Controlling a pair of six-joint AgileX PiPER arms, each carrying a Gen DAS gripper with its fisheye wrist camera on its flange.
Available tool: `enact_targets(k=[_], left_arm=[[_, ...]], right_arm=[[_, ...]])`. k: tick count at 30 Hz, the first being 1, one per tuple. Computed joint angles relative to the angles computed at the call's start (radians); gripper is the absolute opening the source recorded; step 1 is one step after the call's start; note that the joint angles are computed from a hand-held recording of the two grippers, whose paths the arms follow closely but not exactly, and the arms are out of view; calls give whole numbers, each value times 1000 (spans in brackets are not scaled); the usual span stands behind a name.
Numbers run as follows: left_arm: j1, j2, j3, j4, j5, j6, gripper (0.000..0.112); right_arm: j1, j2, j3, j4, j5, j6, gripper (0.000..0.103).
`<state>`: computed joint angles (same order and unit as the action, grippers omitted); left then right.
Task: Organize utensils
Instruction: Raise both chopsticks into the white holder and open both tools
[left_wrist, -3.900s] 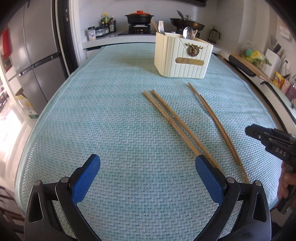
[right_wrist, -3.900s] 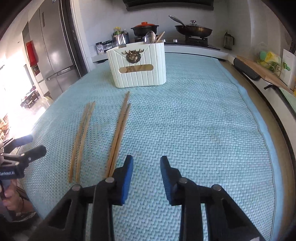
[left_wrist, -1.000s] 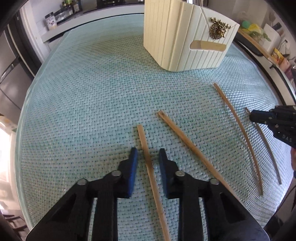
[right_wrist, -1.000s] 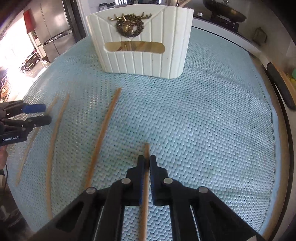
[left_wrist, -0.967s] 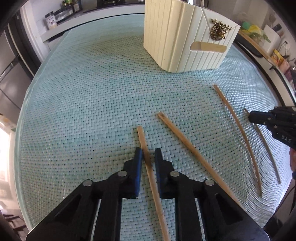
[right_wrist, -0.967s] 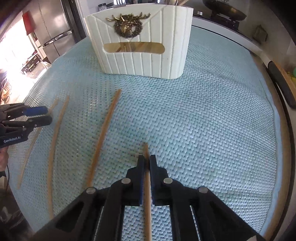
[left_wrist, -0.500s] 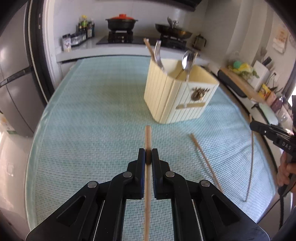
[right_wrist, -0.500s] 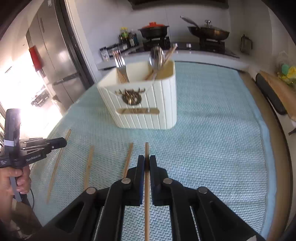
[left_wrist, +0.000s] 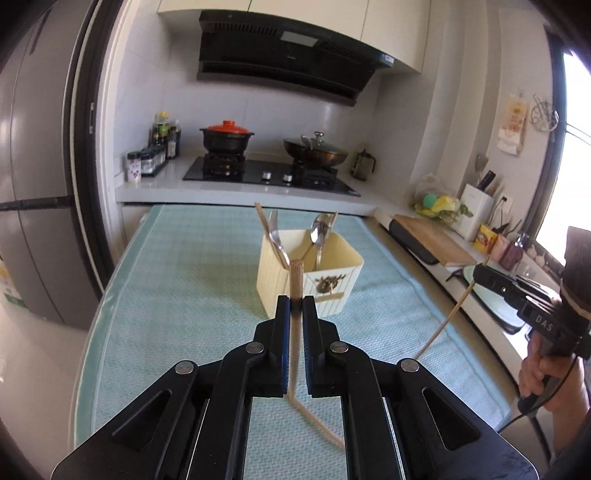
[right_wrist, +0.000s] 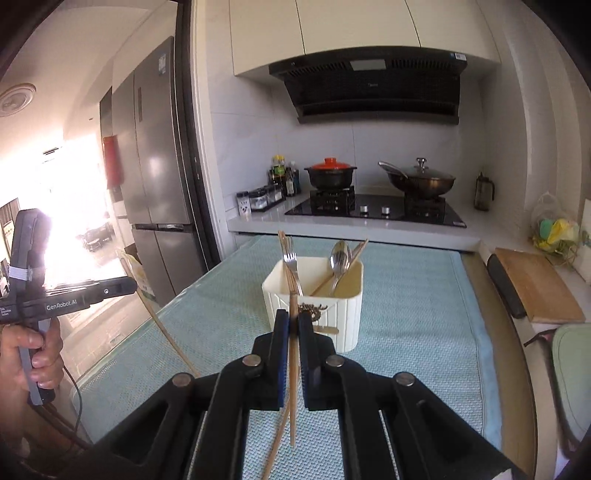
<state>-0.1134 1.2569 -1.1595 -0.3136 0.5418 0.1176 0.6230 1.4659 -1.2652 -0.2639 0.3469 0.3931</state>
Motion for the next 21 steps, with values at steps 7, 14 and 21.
enact_targets(k=[7,14,21], left_arm=[[-33,18,-86,26,7,-41,4],[-46,86,-235,58,17,-63,4],[-73,282,-540,147,40,-122,4]], right_arm=[[-6,6,-55,-45,4,43,5],[-22,38,-163,-70,27,39,5],[-76,192,-467,39,96,-108,5]])
